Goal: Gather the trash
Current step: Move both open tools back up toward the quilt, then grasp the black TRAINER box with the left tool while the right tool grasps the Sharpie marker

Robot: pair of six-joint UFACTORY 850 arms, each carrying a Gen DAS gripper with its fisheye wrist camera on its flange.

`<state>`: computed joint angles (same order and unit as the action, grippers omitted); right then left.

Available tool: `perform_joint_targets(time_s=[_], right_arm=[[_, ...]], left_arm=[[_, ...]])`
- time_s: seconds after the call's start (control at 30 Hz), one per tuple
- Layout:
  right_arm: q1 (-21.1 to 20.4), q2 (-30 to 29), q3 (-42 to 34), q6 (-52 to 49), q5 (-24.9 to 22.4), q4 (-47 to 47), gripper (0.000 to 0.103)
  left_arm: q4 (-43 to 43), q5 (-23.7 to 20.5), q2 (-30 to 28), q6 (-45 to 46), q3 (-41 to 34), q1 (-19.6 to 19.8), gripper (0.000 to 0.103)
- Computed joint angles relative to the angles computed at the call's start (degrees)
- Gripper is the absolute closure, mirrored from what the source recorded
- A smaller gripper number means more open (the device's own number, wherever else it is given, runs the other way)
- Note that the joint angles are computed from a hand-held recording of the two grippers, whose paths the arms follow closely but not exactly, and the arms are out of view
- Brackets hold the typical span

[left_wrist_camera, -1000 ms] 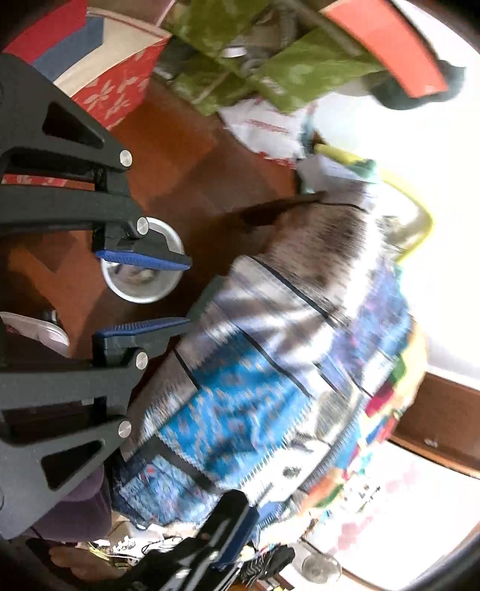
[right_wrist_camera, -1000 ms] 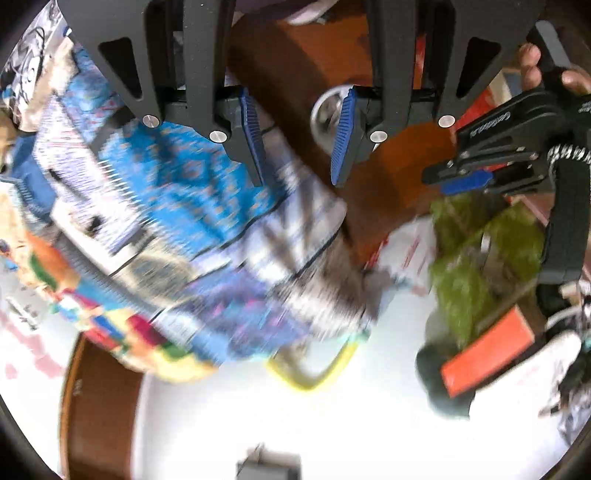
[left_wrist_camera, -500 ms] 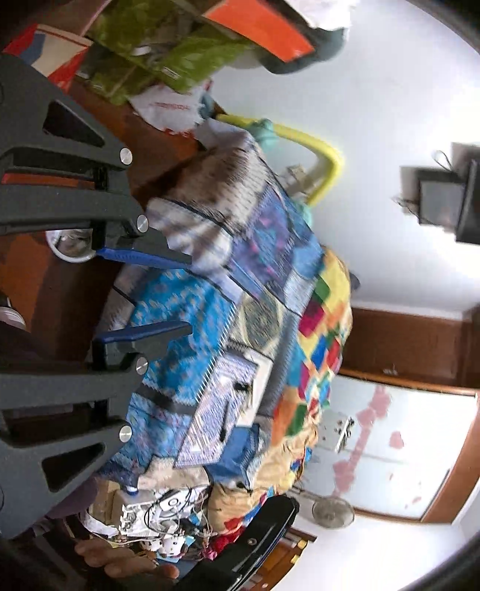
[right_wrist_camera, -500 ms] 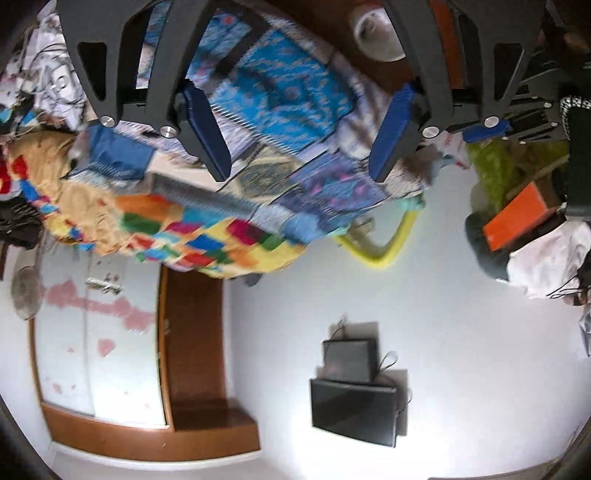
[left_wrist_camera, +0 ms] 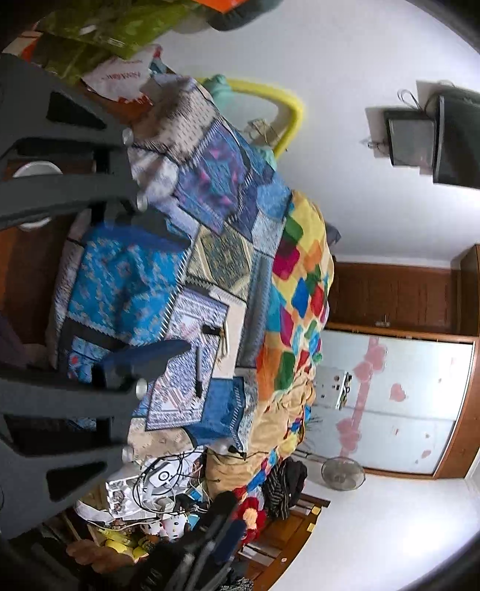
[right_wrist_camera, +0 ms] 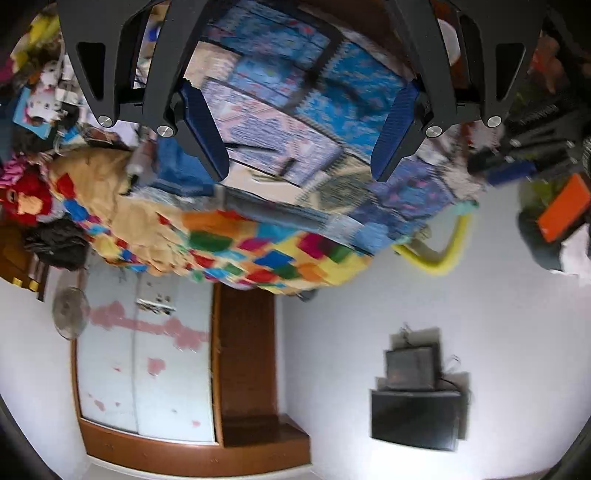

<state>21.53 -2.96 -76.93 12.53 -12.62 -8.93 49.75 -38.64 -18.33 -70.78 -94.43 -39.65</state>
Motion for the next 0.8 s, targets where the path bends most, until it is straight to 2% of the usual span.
perform_joint_targets(time_s=[0.17,0.33,0.57,0.63,0.8], right_arm=[[-3.4,-4.1,-3.0,0.1,-4.3,0.5,0.027],[-5.7,-8.6,-6.3,-3.1,-8.8,5.7,0.027],[-7.7,-19.5,-15.5,-4.2,-17.4,10.5,0.027],[-8.7,-23.6,-19.1,-5.8,-19.9,15.5,0.027],[-10.2,-33.2,-29.1,-2.4,-26.1,20.5,0.027]], left_arm=[[-6.3,0.9,-7.1,7.9,-8.7,1.4,0.037],[-14.1,0.5,-15.4,16.5,-18.5,3.4,0.036],[-22.7,-1.5,-26.1,26.0,-30.4,6.2,0.036],[-24.4,-2.6,-29.2,28.2,-34.1,6.8,0.036],[-28.8,-8.7,-40.9,34.3,-50.1,8.5,0.036]])
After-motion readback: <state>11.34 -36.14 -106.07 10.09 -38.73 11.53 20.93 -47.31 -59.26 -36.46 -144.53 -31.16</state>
